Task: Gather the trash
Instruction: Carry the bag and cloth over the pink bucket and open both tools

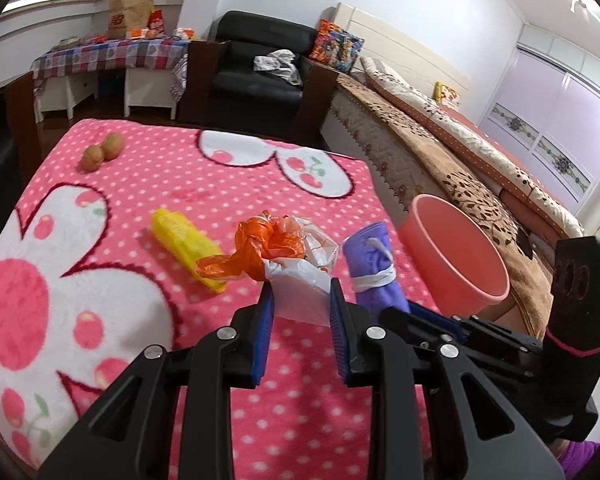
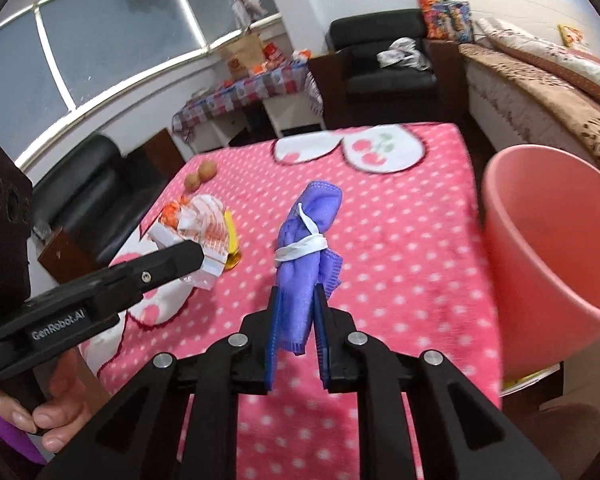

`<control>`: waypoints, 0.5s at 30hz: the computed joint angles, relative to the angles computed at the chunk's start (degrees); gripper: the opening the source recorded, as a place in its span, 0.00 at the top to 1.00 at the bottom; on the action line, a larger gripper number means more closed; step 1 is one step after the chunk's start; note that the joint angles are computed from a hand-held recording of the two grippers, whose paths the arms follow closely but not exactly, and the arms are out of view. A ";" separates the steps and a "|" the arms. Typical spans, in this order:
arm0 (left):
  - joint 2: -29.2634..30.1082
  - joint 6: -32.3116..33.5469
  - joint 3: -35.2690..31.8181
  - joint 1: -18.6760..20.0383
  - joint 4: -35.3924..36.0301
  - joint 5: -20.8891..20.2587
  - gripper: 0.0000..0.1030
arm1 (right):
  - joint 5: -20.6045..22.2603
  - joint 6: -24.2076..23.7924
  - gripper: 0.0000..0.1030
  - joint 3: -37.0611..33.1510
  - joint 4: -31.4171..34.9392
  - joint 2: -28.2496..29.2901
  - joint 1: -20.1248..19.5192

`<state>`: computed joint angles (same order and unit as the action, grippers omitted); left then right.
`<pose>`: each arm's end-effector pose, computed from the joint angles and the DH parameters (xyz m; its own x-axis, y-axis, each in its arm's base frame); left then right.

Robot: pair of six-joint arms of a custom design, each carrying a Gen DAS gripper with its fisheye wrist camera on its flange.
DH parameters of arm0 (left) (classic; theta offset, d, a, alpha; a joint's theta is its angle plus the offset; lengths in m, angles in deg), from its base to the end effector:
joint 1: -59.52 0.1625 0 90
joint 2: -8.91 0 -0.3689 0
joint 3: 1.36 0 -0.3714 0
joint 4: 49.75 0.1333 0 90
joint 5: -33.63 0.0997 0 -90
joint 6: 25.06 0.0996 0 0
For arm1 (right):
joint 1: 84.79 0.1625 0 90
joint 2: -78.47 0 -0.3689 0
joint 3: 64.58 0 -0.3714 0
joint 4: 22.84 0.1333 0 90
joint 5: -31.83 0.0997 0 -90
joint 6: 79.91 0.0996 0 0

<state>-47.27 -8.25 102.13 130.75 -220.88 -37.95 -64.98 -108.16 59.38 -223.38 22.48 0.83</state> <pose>-0.0347 -0.6141 0.1730 -0.8368 0.3603 -0.4123 0.5321 0.7129 -0.4569 0.0840 -0.4938 0.1186 -0.8933 -0.2103 0.3971 -0.4162 0.7206 -0.5546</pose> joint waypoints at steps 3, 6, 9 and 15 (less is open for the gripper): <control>1.13 1.17 -0.53 -1.03 -0.19 -0.41 0.74 | 0.24 0.49 0.86 0.99 -1.63 -1.77 -0.98; 2.40 2.09 -1.29 -2.04 -0.04 -0.89 0.74 | 0.63 0.92 0.86 2.13 -3.49 -3.70 -2.32; 3.73 3.06 -2.05 -3.12 0.28 -1.35 0.74 | 1.04 1.70 0.86 3.17 -5.04 -5.79 -3.80; 6.56 4.11 -4.01 -5.31 1.48 -2.96 0.74 | 1.39 3.20 0.85 4.72 -7.07 -9.83 -6.95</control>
